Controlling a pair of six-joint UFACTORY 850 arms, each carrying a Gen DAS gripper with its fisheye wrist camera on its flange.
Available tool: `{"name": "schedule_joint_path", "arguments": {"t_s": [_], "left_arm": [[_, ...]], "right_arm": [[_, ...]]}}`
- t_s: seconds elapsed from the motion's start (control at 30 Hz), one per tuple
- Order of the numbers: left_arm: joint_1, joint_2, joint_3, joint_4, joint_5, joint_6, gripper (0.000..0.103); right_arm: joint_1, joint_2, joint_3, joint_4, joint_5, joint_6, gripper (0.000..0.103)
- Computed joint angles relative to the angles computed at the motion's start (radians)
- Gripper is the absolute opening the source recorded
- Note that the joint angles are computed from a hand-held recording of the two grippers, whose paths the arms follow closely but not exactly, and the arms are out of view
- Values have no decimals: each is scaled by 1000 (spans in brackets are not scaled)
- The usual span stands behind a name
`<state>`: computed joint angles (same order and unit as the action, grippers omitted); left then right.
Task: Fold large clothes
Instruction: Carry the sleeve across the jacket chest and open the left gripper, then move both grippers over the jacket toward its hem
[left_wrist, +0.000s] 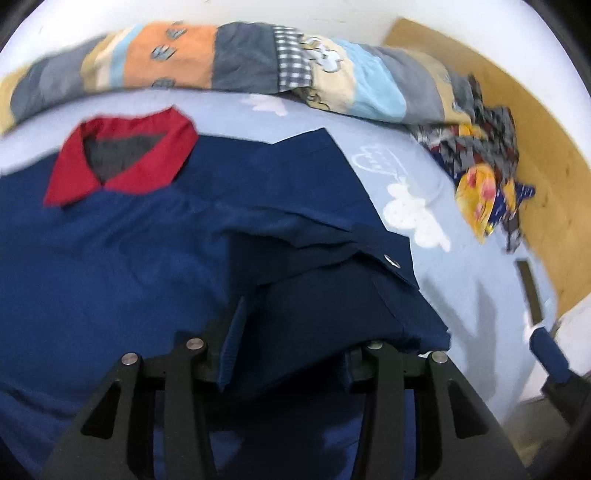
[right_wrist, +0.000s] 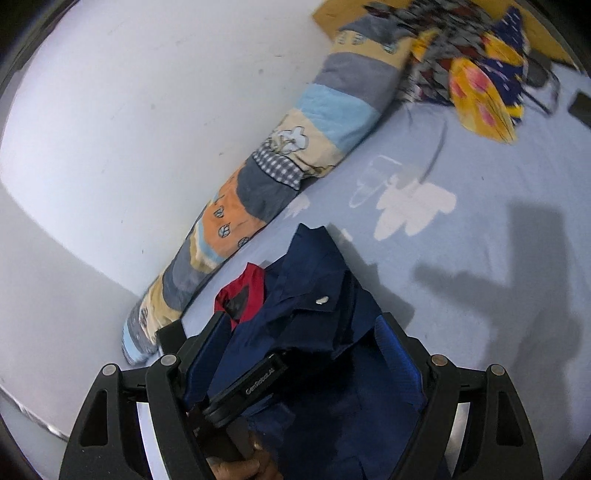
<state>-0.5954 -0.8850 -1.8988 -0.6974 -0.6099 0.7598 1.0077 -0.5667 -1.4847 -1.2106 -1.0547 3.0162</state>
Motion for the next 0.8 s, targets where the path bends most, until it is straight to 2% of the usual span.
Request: {"name": "schedule_joint_path", "arguments": {"t_s": [0.07,0.1,0.17,0.2,0.27,0.3,0.43,0.47,0.57,0.7,0.73,0.77,0.8], "left_arm": [[-34,-20,-37,170,30,-100,47],[-44,-37,-66,222,15,-135,47],[-59,-76,-137,309,-64,-197,48],[-59,-83,-151,299,-100,-178,52],[-39,-76,-145,169,-190,-46,60],[-32,-62,-122,132,-201,-1,63],[-2,57,65,32,-148,169,63],[13,96,123,-10,-114,231,63],[68,152,198,-98,-58,345,64],[160,127,134,-25,-61,246,65],[186,111,105,-1,-54,210,65],[209,98,84,13,-50,188,66],[229,84,63,30,-42,166,66]], "right_arm": [[0,6,16,-19,8,53,83],[0,4,15,-20,10,60,83],[-1,-3,1,-2,3,28,83],[-2,-7,-7,14,-4,5,83],[-3,-4,-3,20,-6,10,83],[-2,0,4,22,-8,21,83],[-4,7,12,48,-11,31,83],[-6,6,12,51,-7,29,83],[-20,-6,-12,77,20,-14,83],[-52,-53,-86,134,74,-159,81],[-64,-72,-116,162,91,-225,76],[-76,-99,-156,193,102,-298,67],[-86,-121,-190,221,111,-360,64]]}}
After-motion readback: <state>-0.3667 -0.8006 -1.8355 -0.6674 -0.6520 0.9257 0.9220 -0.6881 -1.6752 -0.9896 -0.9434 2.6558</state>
